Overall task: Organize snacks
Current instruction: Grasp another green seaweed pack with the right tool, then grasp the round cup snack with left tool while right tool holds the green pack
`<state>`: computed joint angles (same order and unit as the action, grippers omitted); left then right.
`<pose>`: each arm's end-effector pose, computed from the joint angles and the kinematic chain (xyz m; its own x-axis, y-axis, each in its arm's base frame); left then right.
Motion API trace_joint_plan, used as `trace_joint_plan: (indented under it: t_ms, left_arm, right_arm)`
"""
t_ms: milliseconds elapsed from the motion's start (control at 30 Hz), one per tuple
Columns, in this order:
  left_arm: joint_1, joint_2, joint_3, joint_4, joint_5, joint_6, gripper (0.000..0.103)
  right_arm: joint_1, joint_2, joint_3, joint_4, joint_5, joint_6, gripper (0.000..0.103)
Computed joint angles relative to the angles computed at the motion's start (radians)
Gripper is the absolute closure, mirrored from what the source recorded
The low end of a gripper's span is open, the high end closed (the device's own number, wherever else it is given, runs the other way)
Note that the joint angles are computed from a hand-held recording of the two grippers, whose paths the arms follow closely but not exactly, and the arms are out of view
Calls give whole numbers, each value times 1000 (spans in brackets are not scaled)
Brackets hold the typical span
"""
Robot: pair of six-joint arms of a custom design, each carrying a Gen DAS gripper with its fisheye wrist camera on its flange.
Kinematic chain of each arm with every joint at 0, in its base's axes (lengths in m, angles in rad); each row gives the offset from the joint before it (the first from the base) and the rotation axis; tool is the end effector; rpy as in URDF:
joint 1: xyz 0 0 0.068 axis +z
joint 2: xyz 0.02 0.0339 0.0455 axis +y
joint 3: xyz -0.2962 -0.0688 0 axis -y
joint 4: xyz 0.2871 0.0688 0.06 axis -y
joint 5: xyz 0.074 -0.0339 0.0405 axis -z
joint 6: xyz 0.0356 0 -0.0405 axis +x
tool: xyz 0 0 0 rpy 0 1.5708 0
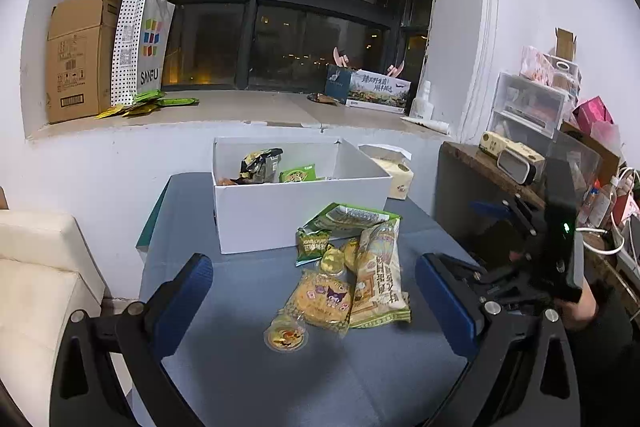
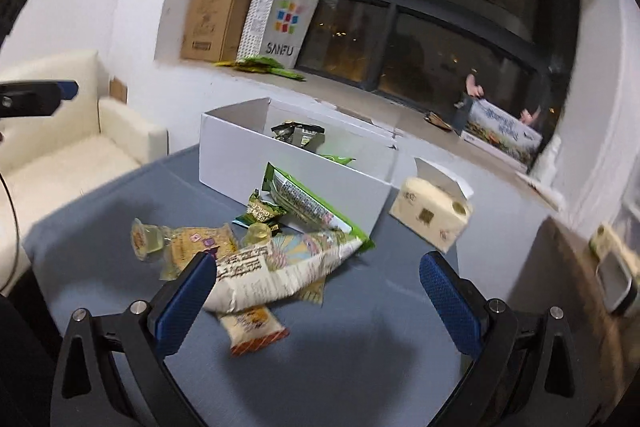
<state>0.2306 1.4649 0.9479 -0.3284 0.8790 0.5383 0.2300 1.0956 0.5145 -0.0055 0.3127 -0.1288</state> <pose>0.3296 0.0492 0.2459 -0.4452 0.2314 -0.8650 0.6753 0.7211 -0.1546 0.2432 0.0457 0.2097 -0.5387 -0.2516 -0.8041 -0.0370 0.9605 -0.2758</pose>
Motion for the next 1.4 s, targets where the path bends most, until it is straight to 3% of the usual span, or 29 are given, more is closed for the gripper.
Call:
trace_joint_plan:
  t_ms: [200,433,633,700,800,867,900,1067,1233,1300,1400]
  left_arm:
    - [17,6,-11,-21,-2,57,0]
    - [11,34,-22,-14,-29,78,0]
    - [7,60,-15,-32,-37,94,0]
    - [4,63,-18,-29,-41,96,0]
    - [4,77,-15,-41,-40,111,0]
    - [1,83,-14,-43,-49,115,0]
    - [1,88,-12,-48,-54,117,0]
    - [-1,120,14,-75,-41,126,0]
    - [-21,157,36,-100,-64,168,0]
    - [-32,177,44,-100,-91,177,0]
    - [-56,230,73,-127,-128,220,0]
  right_arm:
    - [-51,138,80,32,-73,-9,0]
    - [-94,375,259,49,-92,-126,0]
    - [-103,585,445,-41,-104,-202,3]
    - [-104,635,487,-61,-85,-219,8]
    - [-120,713,564,-131,-103,-196,31]
    - [-127,747,596,-163,-108,-200,60]
    - [-131,754,602,-170,-117,-201,60]
    - [-136,702,572,-167,-155,-216,77]
    - [-139,524,485,-146,-186,-220,87]
    - [-158,430,447,-130,-214,-186,90]
    - [-214,269,370,-86,-338,-72,90]
